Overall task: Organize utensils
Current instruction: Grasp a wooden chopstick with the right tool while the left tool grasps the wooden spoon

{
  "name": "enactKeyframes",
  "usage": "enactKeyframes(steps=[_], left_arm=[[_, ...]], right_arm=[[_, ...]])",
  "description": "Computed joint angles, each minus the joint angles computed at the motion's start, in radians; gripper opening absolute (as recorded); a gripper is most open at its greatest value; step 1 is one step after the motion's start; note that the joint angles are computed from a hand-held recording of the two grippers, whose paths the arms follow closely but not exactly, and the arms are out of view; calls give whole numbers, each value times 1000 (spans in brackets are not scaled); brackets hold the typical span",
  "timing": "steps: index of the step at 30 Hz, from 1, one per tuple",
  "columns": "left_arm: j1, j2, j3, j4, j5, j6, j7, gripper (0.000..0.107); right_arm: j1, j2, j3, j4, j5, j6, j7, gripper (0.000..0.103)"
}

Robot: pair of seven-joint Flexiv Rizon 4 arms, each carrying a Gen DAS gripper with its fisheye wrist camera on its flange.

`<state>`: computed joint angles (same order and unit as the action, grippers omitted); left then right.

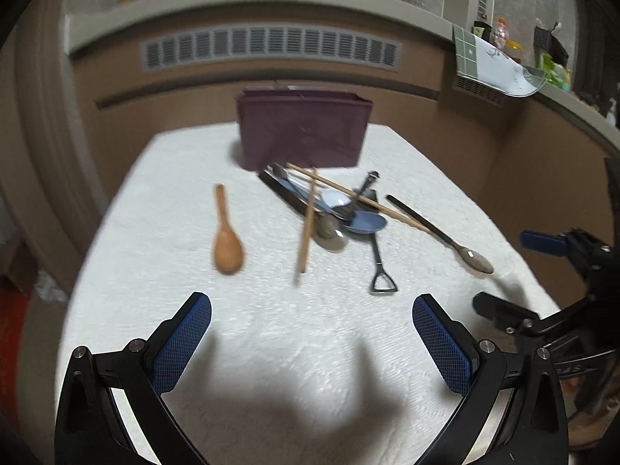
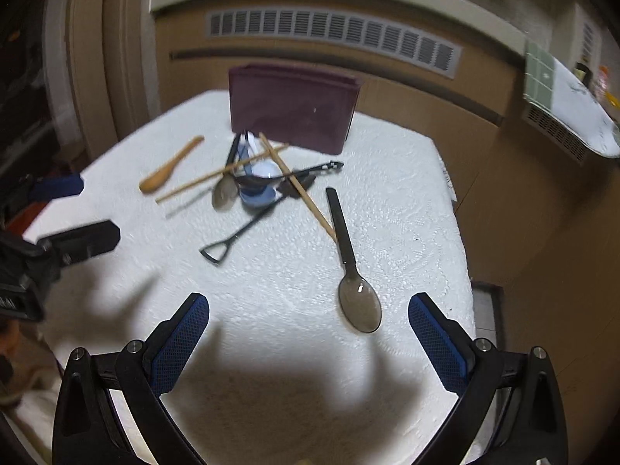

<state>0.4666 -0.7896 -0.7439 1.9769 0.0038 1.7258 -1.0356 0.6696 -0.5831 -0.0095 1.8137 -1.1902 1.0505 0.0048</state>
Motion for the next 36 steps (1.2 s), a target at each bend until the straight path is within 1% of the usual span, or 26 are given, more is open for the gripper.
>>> enactKeyframes(steps=[1, 2, 4, 5, 7, 8, 9, 10, 11, 12, 13, 16, 17, 18, 19, 20, 22, 23, 25, 26, 28, 31, 32, 33, 35, 36], left_arm=[[1, -17, -10, -28, -6, -41, 12, 103], [-23, -20, 10, -55, -20, -64, 20, 103], [-104, -8, 96, -108, -48, -76, 35, 103], [-153, -1, 152, -133, -61, -70, 39, 103], [-222, -2, 232, -178, -81, -57, 49, 103], [-231, -7, 243, -196, -92, -69, 57, 103], [-214, -20, 221, -216, -105, -103, 75, 103], [-177, -37, 171, -234, -127, -157, 102, 103], [-148, -53, 132, -251, -158, -206, 120, 103], [-142, -60, 124, -267, -184, -226, 125, 103], [-155, -64, 140, -281, -201, -212, 124, 103], [-249, -72, 258, -318, -222, -56, 91, 103], [-262, -81, 279, -332, -226, -16, 69, 103], [-253, -87, 274, -347, -228, -29, 54, 103], [-226, -93, 249, -364, -235, -92, 51, 103], [-209, -96, 235, -385, -251, -167, 57, 103], [-198, -101, 232, -403, -285, -225, 79, 103], [-210, -100, 251, -405, -292, -219, 87, 103], [-273, -88, 345, -409, -296, -197, 76, 103], [-294, -84, 376, -412, -298, -208, 74, 103], [-296, -77, 384, -413, -308, -267, 97, 103], [-332, -68, 437, -447, -345, -401, 100, 103], [-326, -74, 426, -468, -373, -458, 107, 103], [-314, -79, 402, -476, -402, -477, 126, 103], [-341, -89, 421, -498, -426, -450, 130, 103], [-345, -97, 413, -513, -432, -439, 155, 102]], right_arm=[[-18, -7, 9, -5, 20, 19, -39, 102], [-37, -11, 14, -8, 39, 49, -68, 102], [-61, -17, 16, -18, 86, 86, -114, 102], [-67, -22, 21, -31, 130, 74, -153, 102], [-70, -40, 37, -78, 230, -1, -265, 102], [-69, -50, 35, -98, 254, -18, -316, 102], [-66, -58, 20, -108, 253, -1, -339, 101], [-63, -67, 4, -120, 251, 12, -354, 97], [-56, -78, -7, -137, 257, 9, -368, 82], [-56, -94, -9, -163, 271, 11, -396, 62], [-65, -119, 3, -202, 303, 10, -452, 46], [-100, -204, 50, -336, 427, 46, -607, 38], [-118, -244, 80, -399, 472, 50, -673, 36], [-134, -281, 112, -456, 513, 48, -739, 30], [-153, -322, 152, -526, 556, 28, -816, 23], [-161, -358, 178, -588, 589, 0, -873, 21], [-167, -436, 207, -726, 644, -70, -960, 20], [-164, -465, 207, -778, 666, -99, -976, 19], [-173, -529, 235, -895, 729, -167, -1026, 15], [-177, -553, 250, -938, 760, -190, -1047, 14], [-174, -578, 252, -985, 799, -214, -1073, 13], [-151, -581, 212, -1002, 824, -239, -1083, 6], [-147, -568, 204, -987, 840, -231, -1081, 6], [-143, -546, 190, -952, 855, -199, -1073, 6], [-127, -485, 145, -854, 874, -116, -1042, 6], [-120, -466, 128, -822, 886, -86, -1036, 6]])
